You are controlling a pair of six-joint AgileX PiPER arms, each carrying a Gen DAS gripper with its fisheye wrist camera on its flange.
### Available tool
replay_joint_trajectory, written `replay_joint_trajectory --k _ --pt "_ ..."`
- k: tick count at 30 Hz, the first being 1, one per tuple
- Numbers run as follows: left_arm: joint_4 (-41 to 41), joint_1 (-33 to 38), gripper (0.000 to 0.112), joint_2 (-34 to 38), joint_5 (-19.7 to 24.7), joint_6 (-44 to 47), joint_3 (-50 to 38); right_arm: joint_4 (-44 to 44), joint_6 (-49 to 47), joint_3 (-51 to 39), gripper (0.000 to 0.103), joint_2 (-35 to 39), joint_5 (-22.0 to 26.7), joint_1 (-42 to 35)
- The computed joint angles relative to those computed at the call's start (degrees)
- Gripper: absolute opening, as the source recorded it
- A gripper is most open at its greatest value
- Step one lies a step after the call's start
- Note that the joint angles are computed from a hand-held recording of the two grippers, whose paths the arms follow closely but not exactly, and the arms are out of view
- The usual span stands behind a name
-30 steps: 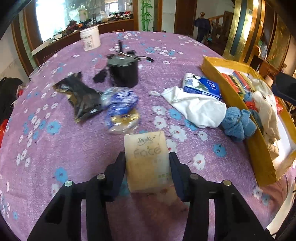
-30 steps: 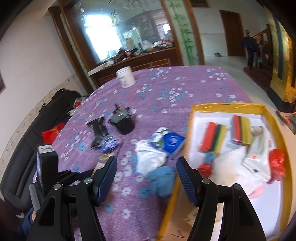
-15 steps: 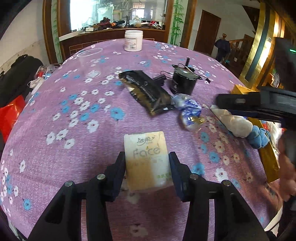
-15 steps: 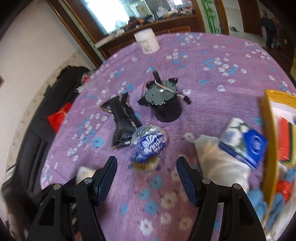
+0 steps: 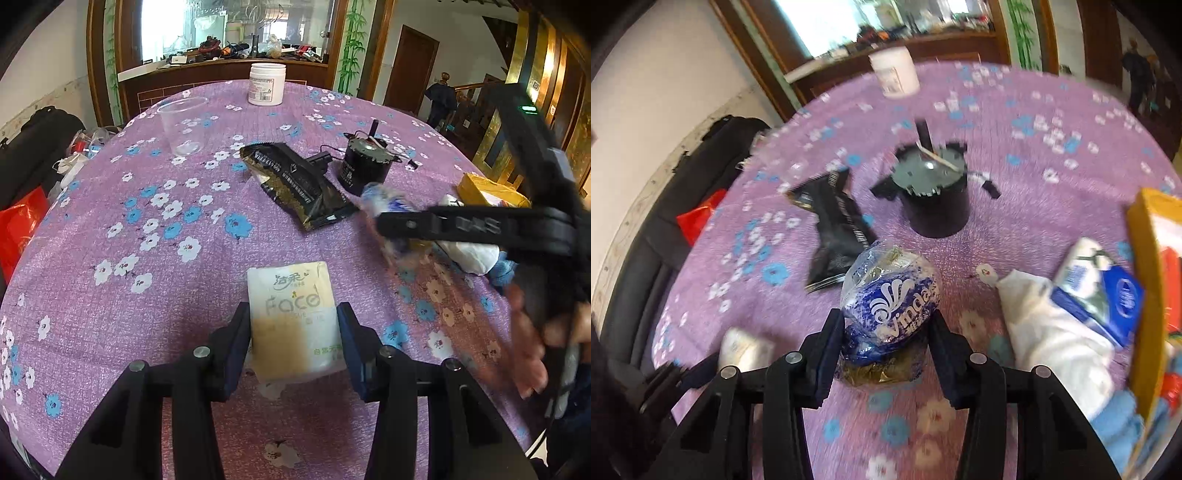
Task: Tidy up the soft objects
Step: 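Grasp the Face tissue pack with the left tool while the right tool grasps the blue Vinda bag, then carry the Face tissue pack and blue Vinda bag over the tray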
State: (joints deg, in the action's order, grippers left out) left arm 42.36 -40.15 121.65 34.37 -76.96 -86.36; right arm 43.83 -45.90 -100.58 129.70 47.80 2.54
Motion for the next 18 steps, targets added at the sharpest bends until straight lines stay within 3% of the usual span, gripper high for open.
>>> replay_joint_trajectory --k 9,18 --pt "-3.18 -2.31 0.045 3.67 3.4 5.69 -8.0 12.57 -16.37 15.86 0.05 -9.73 0.27 -7.33" --pt "-7.09 -4.64 0.045 8.79 9.12 13.38 -19.44 16.73 -21.69 19.55 0.05 -11.26 3.4 -13.46"
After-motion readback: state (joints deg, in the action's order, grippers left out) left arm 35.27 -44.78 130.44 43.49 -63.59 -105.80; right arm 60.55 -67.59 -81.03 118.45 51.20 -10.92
